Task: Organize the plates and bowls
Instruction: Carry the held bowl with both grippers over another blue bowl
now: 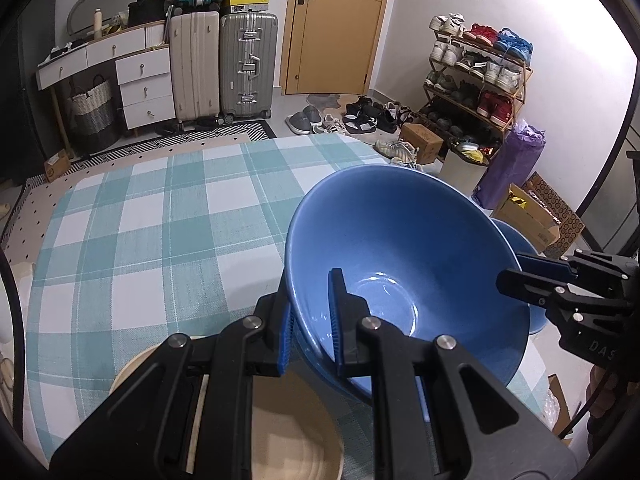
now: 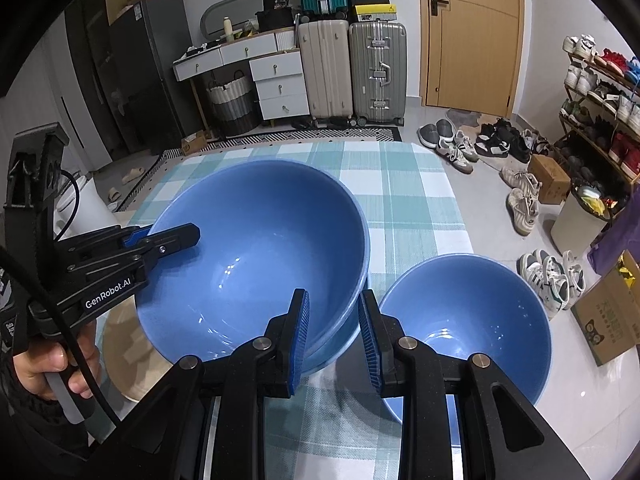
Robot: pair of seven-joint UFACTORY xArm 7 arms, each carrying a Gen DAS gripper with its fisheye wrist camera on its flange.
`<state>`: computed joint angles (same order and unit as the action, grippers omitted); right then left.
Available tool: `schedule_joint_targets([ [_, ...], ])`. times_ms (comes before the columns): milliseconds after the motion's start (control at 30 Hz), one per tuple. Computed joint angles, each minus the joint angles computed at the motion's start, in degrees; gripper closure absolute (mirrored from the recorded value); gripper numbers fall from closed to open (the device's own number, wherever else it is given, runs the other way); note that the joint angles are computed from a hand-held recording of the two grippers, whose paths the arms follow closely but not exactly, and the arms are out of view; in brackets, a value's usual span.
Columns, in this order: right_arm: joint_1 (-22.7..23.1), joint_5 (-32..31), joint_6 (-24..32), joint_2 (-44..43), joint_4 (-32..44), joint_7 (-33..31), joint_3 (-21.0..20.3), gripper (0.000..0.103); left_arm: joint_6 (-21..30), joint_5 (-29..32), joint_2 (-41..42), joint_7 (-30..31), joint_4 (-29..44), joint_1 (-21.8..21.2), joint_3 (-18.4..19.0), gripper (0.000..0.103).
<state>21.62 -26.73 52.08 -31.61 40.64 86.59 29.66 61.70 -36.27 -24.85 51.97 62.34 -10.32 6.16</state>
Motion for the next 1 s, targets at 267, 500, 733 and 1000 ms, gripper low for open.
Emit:
schedule_joint_targets([
  [267, -0.47, -0.34, -1.61, 0.99, -0.99, 0.88, -0.59, 0.076, -4.38, -0.37, 0.99, 2.21, -2.26, -0.65, -0.9, 0.091],
  [500, -0.52, -0.11, -3.49, 1.38, -2.45, 1.03, -1.6, 0.076, -8.85, 0.06, 1.56, 3.11, -4.61, -1.35, -2.07, 0.091],
  [733, -0.53, 0.07, -4.42, 1.92, -3.24, 0.67, -2.2, 0.076, -14.24, 0.52, 3.52, 3.92, -6.04, -2.61, -3.32, 0.091],
  [1000, -0.86, -1.05, -5.54, 3.24, -3.72, 0.28, -2.54, 0.076, -21.52, 2.68, 4.61, 4.21, -8.61, -3.58, -4.75, 0.09],
])
